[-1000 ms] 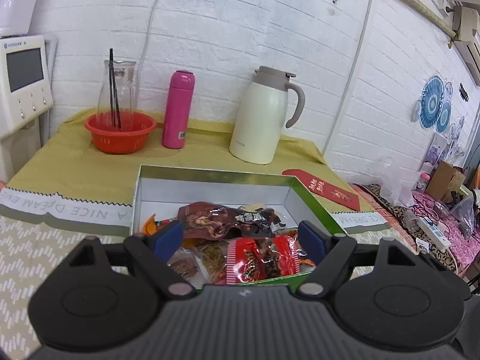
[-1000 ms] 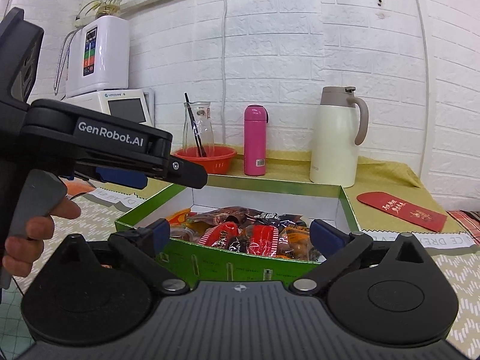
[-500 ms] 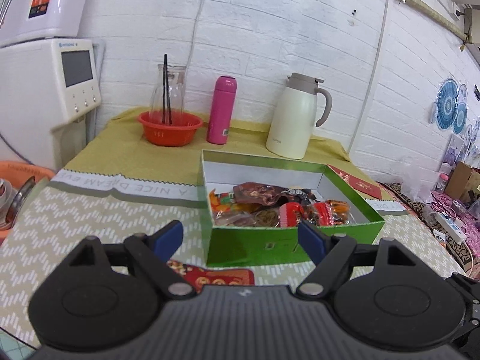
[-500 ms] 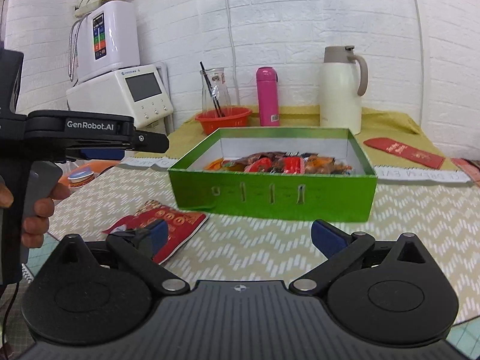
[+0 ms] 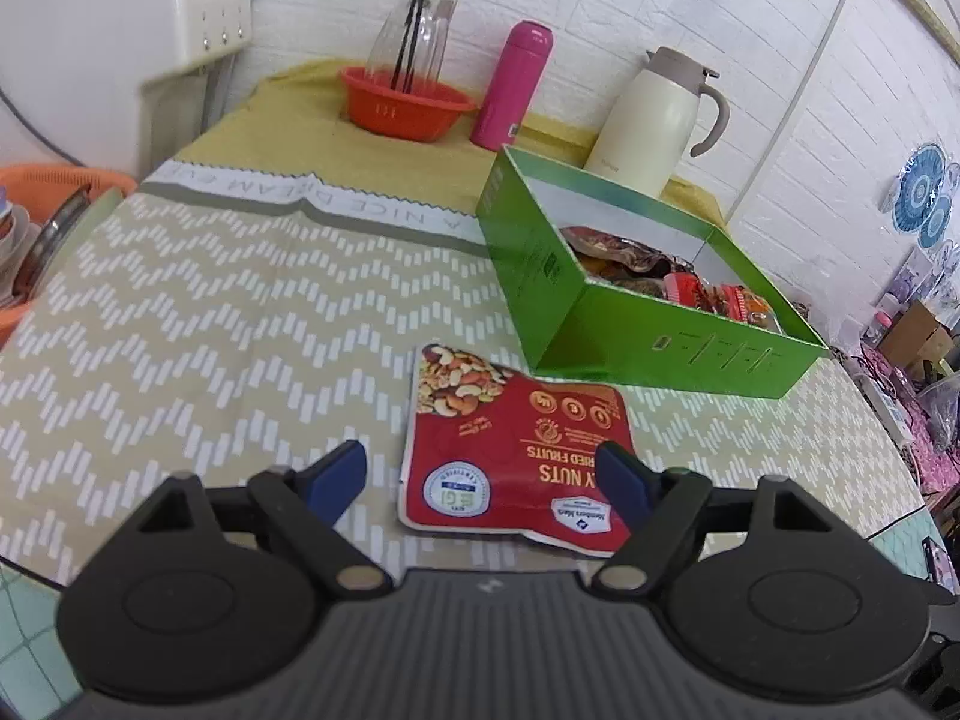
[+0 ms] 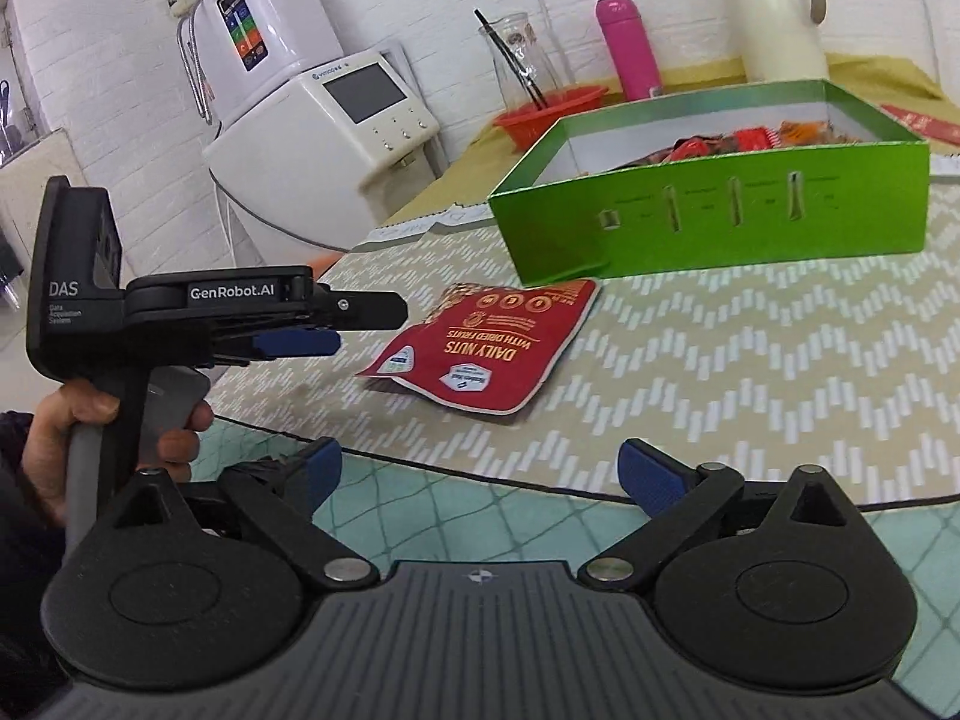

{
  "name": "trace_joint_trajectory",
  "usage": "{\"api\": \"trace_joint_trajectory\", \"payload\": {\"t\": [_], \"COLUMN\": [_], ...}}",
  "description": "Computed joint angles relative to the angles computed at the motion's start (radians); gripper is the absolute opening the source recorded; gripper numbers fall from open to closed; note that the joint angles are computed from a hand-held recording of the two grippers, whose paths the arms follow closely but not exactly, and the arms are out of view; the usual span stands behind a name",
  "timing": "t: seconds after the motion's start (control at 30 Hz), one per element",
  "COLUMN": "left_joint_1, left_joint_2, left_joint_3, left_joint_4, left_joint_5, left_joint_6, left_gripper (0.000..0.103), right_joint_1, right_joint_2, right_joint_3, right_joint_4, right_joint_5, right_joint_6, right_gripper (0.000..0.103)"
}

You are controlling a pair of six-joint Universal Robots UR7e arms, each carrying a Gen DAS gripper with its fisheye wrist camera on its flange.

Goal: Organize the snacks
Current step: 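Move both tools to the red Daily Nuts pouch on the table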

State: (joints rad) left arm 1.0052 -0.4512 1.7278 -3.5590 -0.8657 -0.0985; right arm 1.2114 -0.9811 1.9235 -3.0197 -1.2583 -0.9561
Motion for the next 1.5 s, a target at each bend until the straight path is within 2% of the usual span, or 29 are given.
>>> {"api": "trace_joint_trajectory", "payload": {"t": [0.17, 0.23, 0.27, 0.3, 0.37, 0.4, 0.47, 0.5, 0.6, 0.73, 0.83, 0.9, 0.93, 0.97, 1.0, 1.03, 1.17, 1.27, 1.4, 1.5], "left_joint_1": [0.017, 0.022, 0.028, 0.03, 0.025, 0.017, 0.006, 0.004, -0.003, -0.019, -0.036, -0.048, -0.052, -0.057, -0.061, -0.064, -0.069, -0.071, -0.065, -0.057], "left_joint_2": [-0.006, -0.007, -0.009, -0.009, -0.003, 0.003, 0.011, 0.009, 0.002, 0.003, 0.018, 0.036, 0.044, 0.054, 0.061, 0.067, 0.068, 0.068, 0.07, 0.073], "left_joint_3": [-0.006, -0.004, -0.003, -0.003, -0.006, -0.008, -0.007, -0.002, 0.019, 0.043, 0.044, 0.033, 0.027, 0.02, 0.015, 0.011, 0.014, 0.022, 0.022, 0.016], "left_joint_4": [0.057, 0.056, 0.062, 0.062, 0.063, 0.064, 0.064, 0.063, 0.07, 0.082, 0.097, 0.101, 0.1, 0.1, 0.098, 0.093, 0.092, 0.076, 0.051, 0.033], "left_joint_5": [-0.018, -0.041, -0.063, -0.075, -0.07, -0.045, -0.015, -0.017, -0.048, -0.119, -0.172, -0.188, -0.19, -0.187, -0.177, -0.164, -0.154, -0.15, -0.164, -0.175], "left_joint_6": [0.012, 0.023, 0.025, 0.03, 0.048, 0.061, 0.082, 0.081, 0.056, 0.031, 0.035, 0.042, 0.045, 0.046, 0.05, 0.054, 0.027, 0.011, -0.027, -0.052], "left_gripper": [0.074, 0.07, 0.063, 0.061, 0.057, 0.055, 0.05, 0.049, 0.049, 0.049, 0.049, 0.054, 0.061, 0.067, 0.069, 0.07, 0.068, 0.067, 0.067, 0.063], "right_joint_1": [0.024, 0.032, 0.036, 0.039, 0.045, 0.05, 0.055, 0.049, 0.032, 0.002, -0.03, -0.048, -0.056, -0.063, -0.069, -0.071, -0.066, -0.048, -0.017, -0.021], "right_joint_2": [0.046, 0.061, 0.07, 0.079, 0.096, 0.102, 0.112, 0.109, 0.087, 0.039, 0.002, -0.019, -0.03, -0.042, -0.051, -0.055, -0.039, -0.011, 0.029, 0.023], "right_joint_3": [-0.031, -0.045, -0.053, -0.062, -0.079, -0.083, -0.082, -0.082, -0.076, -0.037, -0.022, -0.014, -0.01, -0.005, 0.001, 0.005, -0.025, -0.095, -0.171, -0.181], "right_joint_4": [-0.035, -0.048, -0.056, -0.065, -0.077, -0.09, -0.138, -0.134, -0.11, -0.122, -0.122, -0.121, -0.113, -0.1, -0.099, -0.11, -0.135, -0.086, -0.025, 0.052], "right_joint_5": [-0.036, -0.043, -0.045, -0.047, -0.055, -0.063, -0.091, -0.082, -0.067, -0.06, -0.056, -0.06, -0.054, -0.052, -0.048, -0.046, -0.045, -0.044, -0.094, -0.08], "right_joint_6": [0.084, 0.114, 0.136, 0.16, 0.202, 0.212, 0.215, 0.212, 0.195, 0.139, 0.131, 0.113, 0.093, 0.065, 0.043, 0.02, -0.045, -0.067, -0.061, -0.063], "right_gripper": [0.102, 0.094, 0.084, 0.07, 0.056, 0.039, 0.015, 0.014, 0.013, 0.013, 0.013, 0.014, 0.017, 0.025, 0.036, 0.039, 0.067, 0.068, 0.067, 0.066]}}
